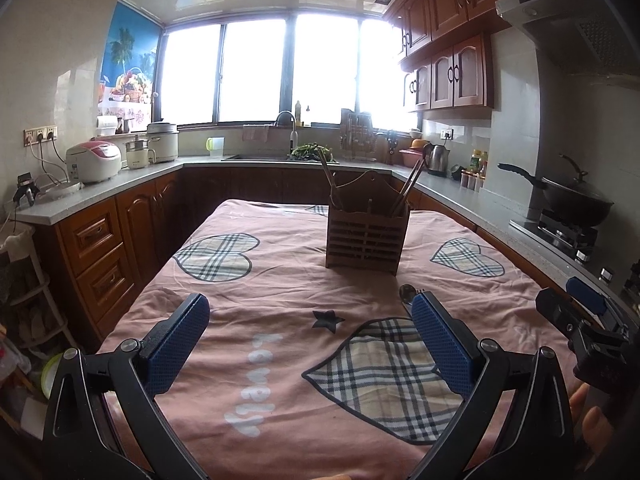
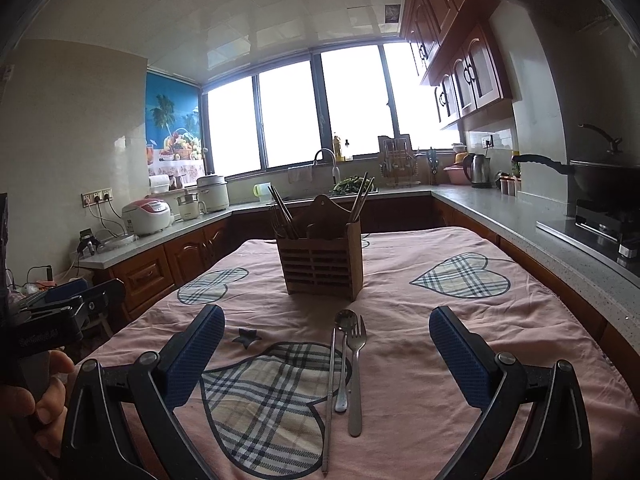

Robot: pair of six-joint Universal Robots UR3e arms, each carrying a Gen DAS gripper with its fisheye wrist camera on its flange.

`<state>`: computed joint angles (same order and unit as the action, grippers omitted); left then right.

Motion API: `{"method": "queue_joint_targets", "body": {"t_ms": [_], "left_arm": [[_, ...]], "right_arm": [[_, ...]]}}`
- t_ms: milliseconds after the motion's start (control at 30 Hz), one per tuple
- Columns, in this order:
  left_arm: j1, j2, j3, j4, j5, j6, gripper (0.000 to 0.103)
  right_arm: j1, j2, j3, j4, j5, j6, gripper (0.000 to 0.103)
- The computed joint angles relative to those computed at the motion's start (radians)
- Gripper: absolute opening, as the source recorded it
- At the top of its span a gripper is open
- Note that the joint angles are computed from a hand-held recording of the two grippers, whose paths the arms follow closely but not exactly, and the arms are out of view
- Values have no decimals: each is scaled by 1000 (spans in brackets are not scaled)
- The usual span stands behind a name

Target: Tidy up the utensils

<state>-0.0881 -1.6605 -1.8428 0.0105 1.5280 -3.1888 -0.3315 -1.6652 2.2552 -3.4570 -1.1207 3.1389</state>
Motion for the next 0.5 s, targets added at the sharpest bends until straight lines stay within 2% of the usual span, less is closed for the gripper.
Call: {"method": "queue_joint_targets", "body": {"t_ms": [500], "left_arm": [[4,18,-17,4,-5,-3,103]], "right_arm": [[3,-25,5,16,1,-2,103]]}}
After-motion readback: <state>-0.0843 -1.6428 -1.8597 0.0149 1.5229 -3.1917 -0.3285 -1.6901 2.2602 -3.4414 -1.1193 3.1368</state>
